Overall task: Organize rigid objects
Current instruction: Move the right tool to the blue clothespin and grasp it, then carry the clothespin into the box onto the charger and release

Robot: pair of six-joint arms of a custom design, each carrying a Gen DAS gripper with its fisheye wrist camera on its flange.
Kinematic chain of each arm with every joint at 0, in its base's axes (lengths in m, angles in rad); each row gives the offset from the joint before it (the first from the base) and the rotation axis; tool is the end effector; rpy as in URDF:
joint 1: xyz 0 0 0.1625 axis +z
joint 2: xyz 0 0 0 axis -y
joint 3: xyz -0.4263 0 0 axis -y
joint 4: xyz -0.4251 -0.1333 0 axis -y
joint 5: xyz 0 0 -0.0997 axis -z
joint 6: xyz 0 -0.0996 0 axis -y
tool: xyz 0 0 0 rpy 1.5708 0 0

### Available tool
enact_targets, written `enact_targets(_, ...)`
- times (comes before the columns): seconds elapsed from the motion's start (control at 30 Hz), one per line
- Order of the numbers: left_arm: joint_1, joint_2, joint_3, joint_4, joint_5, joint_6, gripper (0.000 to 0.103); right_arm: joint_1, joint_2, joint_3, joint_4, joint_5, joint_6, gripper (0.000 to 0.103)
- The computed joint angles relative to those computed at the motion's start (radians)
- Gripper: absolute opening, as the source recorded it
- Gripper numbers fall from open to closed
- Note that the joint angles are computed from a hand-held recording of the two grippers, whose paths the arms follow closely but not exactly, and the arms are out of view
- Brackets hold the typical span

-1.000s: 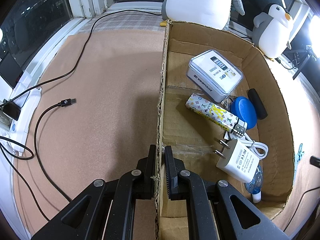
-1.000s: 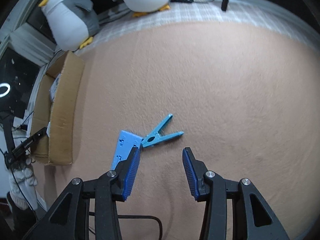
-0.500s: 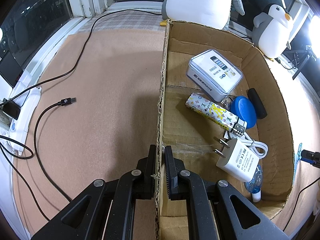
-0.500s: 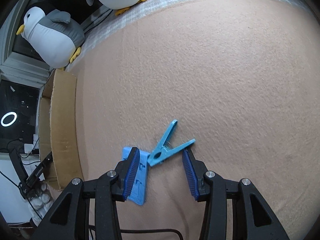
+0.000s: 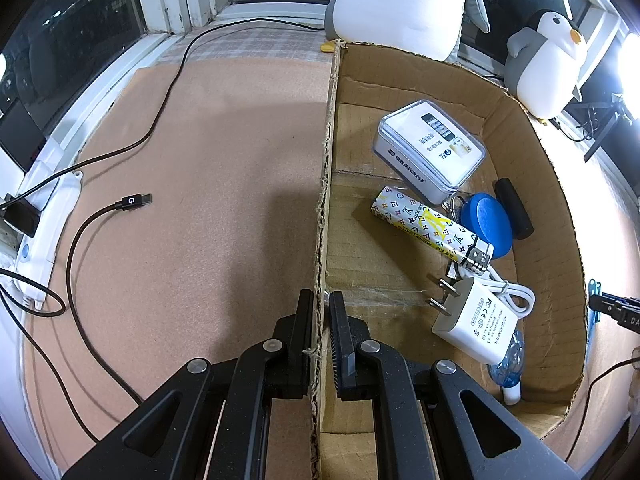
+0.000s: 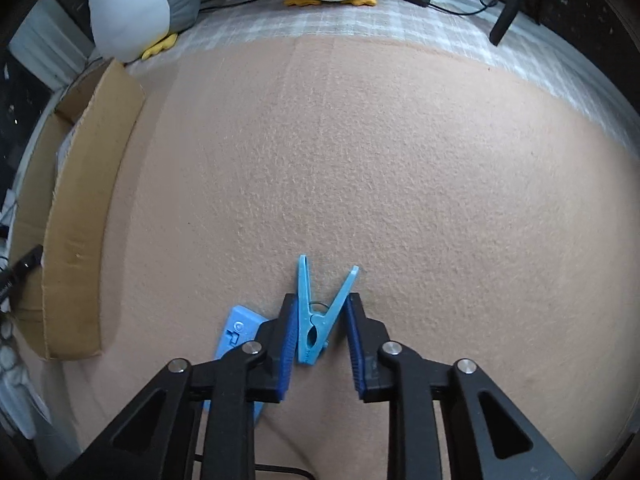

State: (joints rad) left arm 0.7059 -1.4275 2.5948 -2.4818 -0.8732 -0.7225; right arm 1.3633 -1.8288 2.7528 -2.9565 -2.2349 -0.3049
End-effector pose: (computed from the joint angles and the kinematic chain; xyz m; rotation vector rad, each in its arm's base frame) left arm -0.1040 -0.3479 0.0944 0.2883 2.4315 -0.4132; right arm 0.0144 -0.2806 0.2096 -0.0765 -2.3769 0.3318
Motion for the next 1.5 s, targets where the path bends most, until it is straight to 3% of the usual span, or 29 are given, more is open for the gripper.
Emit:
enact_targets(0.27, 0.0, -0.001, 0.0, 0.002, 0.0, 0.0, 0.007, 0.055, 0.099, 0.028, -0.177, -0.052, -0.068, 0.02)
enact_targets(0.53, 0.0, -0.003, 0.001, 0.002, 0.001, 0.0, 0.007, 0.206, 0.216, 0.023, -0.311, -0.128, -0.091, 0.02)
enact_targets(1.03, 0.003, -0.006, 0.001, 0.001, -0.001, 0.003, 0.007, 0.475, 0.333, -0.073, -0.227, -0.141, 0.001, 0.02)
enact_targets(1.5, 0.004, -0.009, 0.002, 0.004, 0.0, 0.003, 0.007, 0.573, 0.512, -0.152, -0.218, -0.088, 0.029, 0.02)
